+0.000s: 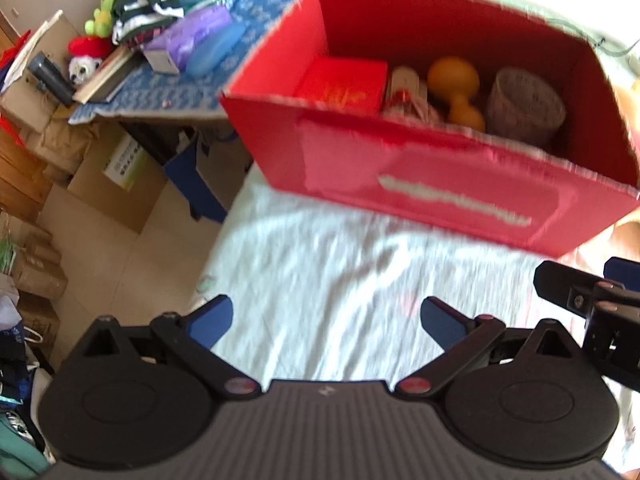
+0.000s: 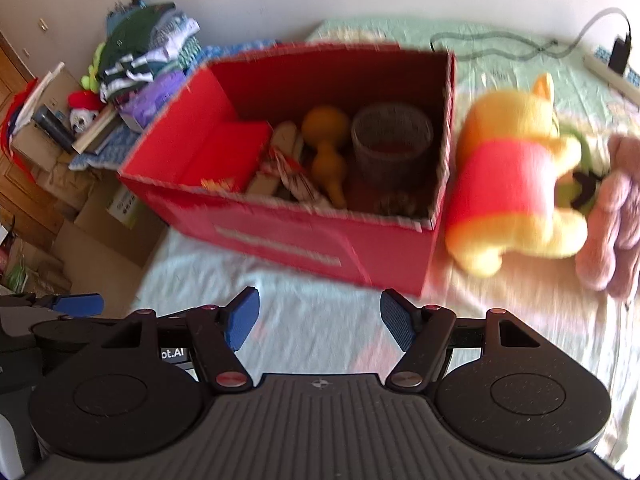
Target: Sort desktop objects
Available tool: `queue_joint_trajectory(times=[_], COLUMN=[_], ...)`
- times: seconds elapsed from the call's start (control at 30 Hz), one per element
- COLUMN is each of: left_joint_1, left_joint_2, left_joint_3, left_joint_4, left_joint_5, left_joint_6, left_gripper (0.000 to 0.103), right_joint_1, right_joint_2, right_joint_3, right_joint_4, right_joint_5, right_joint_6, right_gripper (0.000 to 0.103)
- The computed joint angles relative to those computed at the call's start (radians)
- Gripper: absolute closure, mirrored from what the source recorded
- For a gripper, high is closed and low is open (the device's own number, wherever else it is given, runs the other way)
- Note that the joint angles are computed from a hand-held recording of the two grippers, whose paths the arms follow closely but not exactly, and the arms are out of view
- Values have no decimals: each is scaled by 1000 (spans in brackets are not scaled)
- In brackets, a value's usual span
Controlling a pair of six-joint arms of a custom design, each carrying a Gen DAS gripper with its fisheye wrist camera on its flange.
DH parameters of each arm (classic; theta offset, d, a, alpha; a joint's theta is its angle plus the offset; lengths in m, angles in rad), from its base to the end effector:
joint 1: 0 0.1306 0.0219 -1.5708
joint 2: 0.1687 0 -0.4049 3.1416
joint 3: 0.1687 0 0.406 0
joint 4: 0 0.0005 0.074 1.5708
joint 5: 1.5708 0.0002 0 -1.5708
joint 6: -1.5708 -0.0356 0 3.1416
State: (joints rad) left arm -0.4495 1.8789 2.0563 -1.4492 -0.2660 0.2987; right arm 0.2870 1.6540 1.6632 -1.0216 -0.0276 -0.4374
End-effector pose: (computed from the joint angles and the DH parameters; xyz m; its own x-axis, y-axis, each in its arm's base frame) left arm 0.5794 -0.2697 0.4584 -0.9254 0.1312 -0.3554 0.0807 0.9849 0.1534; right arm 0.5626 0.1665 0.4334 -0.8626 0.1869 -0.4700 0.0755 0.9664 0.2456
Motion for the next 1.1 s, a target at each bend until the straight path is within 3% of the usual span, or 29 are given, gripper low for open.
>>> queue_joint_trajectory(times=[0.3, 1.1], left_joint_1=[6, 110], left_joint_2=[17, 89], left_joint_3=[-7, 75], left_joint_4=[-5, 1], left_joint_5=[9, 58], left_joint_6=[-60, -284], left_gripper=[2, 2], right_joint_1=[7, 72], right_joint_2=[18, 175], right_joint_3=[-9, 191], right_joint_4=[-45, -121], right_joint_5=[15, 71], right_joint_6=[-44, -167], right_gripper=[33, 32])
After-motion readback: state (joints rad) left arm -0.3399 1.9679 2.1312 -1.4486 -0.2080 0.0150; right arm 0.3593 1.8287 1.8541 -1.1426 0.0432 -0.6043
